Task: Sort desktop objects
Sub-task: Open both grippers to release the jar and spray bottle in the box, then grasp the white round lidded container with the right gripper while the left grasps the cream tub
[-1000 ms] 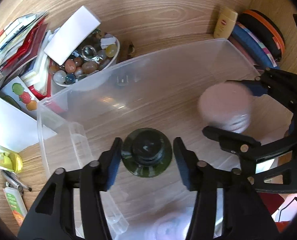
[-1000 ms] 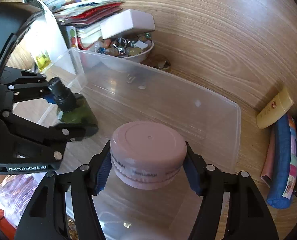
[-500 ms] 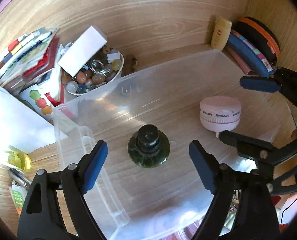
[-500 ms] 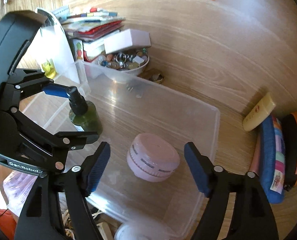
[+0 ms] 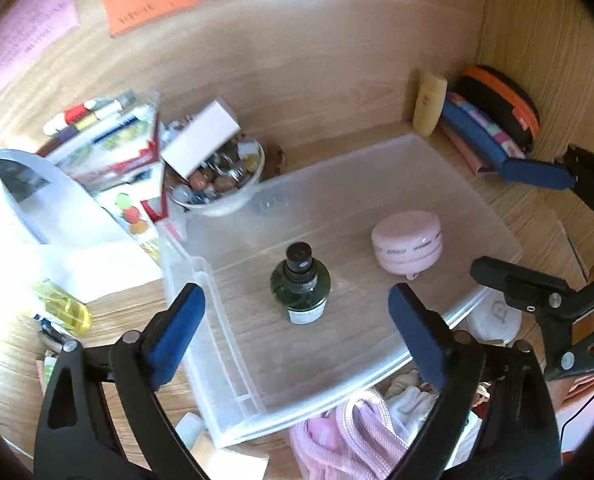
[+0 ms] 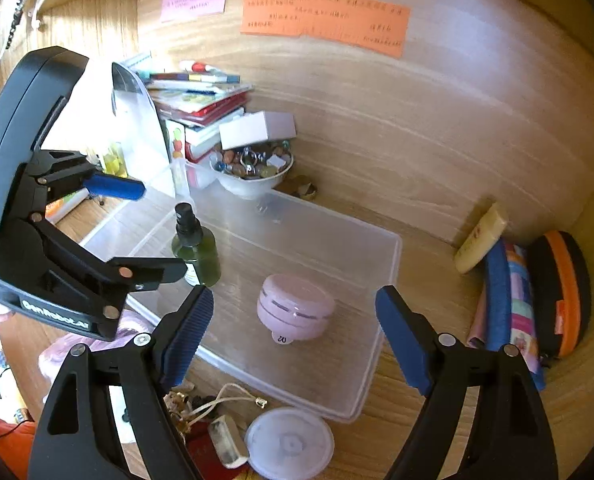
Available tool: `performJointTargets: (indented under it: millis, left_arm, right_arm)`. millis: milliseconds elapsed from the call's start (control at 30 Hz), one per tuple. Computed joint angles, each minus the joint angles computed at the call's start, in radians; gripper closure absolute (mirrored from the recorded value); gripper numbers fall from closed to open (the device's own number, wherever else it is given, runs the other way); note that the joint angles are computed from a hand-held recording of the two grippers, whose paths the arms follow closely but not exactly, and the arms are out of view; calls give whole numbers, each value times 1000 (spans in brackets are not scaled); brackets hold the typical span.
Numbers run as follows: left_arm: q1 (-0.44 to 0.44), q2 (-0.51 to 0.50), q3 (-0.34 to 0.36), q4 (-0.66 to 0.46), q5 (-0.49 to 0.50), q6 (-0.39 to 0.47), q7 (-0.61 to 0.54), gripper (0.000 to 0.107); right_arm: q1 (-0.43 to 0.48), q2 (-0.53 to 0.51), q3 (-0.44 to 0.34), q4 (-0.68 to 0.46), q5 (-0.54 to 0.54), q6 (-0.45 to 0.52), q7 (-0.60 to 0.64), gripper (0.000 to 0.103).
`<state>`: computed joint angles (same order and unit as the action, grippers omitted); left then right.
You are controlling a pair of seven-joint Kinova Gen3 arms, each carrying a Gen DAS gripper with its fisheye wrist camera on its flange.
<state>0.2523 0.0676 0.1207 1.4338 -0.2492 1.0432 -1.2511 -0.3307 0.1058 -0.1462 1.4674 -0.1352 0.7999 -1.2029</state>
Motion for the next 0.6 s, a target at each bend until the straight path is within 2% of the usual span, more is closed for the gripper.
performJointTargets:
  millis: [200,300,400,600]
  left_arm:
    - [-25,-92,-3,62,11,-55,17,13]
    - [-61,-154,-20,102,76,-85,-30,12]
    - [-100,-222,-30,162,130,-131,-52,11]
    - [-170,-314,1,260,101,-160,-7,11]
  right_arm:
    - [18,-65,8,70,-32,-58,17,19]
    - [28,-91,15,103,-62,-85,30,15]
    - [38,-115,23,135,-94,-106,52,15]
    - [45,-158,41,201,-125,-141,74,14]
